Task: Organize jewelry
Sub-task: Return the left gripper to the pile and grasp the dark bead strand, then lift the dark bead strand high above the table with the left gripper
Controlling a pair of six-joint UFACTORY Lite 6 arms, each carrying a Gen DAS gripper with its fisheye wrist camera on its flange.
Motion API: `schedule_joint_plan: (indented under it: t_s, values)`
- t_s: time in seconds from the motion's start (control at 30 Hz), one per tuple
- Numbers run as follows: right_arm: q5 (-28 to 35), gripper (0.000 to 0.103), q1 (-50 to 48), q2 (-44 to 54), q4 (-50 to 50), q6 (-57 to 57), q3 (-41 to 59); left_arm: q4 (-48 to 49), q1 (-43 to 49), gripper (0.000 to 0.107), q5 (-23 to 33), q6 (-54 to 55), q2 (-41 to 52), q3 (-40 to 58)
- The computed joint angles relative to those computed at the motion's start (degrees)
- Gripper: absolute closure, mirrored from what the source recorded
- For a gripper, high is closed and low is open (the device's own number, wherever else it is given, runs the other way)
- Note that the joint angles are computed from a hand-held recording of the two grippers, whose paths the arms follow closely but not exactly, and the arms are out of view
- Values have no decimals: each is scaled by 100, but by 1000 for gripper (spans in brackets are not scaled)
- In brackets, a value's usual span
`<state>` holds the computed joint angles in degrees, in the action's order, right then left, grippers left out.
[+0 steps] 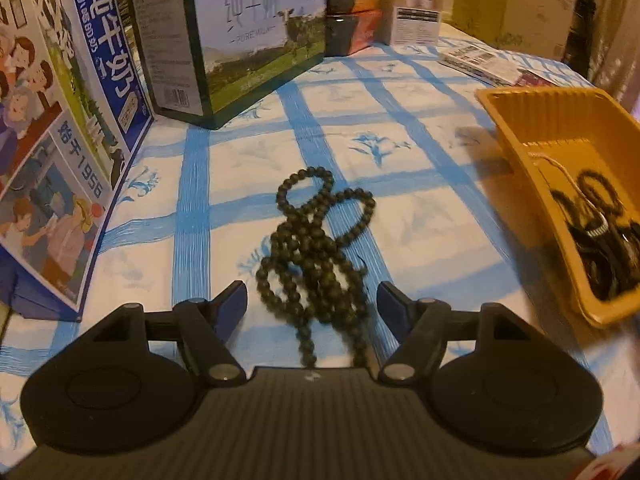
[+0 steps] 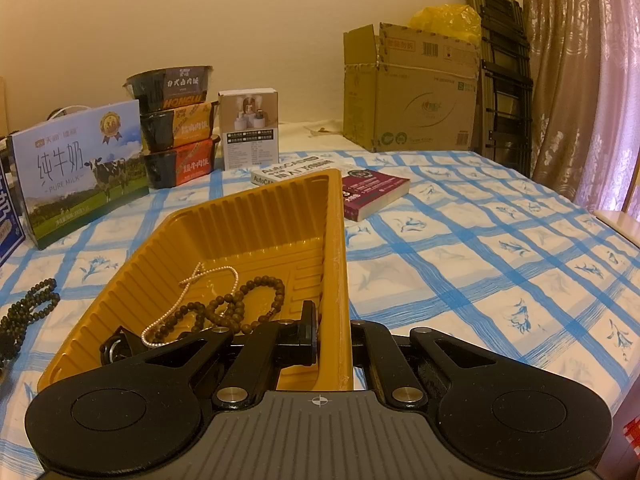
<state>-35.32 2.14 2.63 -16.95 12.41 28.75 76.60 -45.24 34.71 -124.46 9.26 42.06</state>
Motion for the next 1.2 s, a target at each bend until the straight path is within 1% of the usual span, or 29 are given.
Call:
schedule_joint_plan:
  t_s: [0.13, 0.2, 0.27, 0.33, 0.43, 0.5, 0.57, 0.67, 0.73, 0.77, 0.93, 1.07, 1.2]
  values:
    - [10, 99, 2, -15, -1, 0, -11, 353, 263, 39, -87, -161, 375, 250]
    - [5, 99, -22, -27, -38, 15, -33, 554, 421, 47, -200, -259, 527, 346]
    - [-24, 99, -34, -2, -37, 9, -44, 774, 552, 47, -304, -450, 656, 401]
    - [-39, 99, -91, -18, -116, 38, -77, 994, 587, 50, -292, -631, 734, 427]
    - [-27, 99, -80, 45, -74, -8, -34, 1297, 607, 64, -300, -820, 815, 446]
    - [-19, 99, -64, 105, -41, -30, 16, 1428, 595, 81, -348, -859, 823, 463]
    - [-22, 99, -58, 104, -30, -43, 15, 1484, 578, 85, -376, -903, 819, 463]
    - [-44, 99, -91, 115, -72, -32, 8, 1544, 599, 94, -486, -858, 708, 397]
    - [-16, 99, -53, 104, -27, -48, 19, 1442, 593, 96, -538, -717, 558, 302]
    - [-30, 99, -81, 104, -68, -25, 8, 1385, 574, 100, -552, -636, 432, 219]
    - [-20, 99, -55, 100, -23, -45, 14, 646, 468, 100, -437, 331, -541, -198]
    - [-15, 99, -43, 123, -10, -24, 36, -215, 416, 100, -145, 1506, -1525, -348]
    - [-8, 99, -40, 108, -6, -13, 25, -967, 340, 100, 266, 2628, -2250, -152]
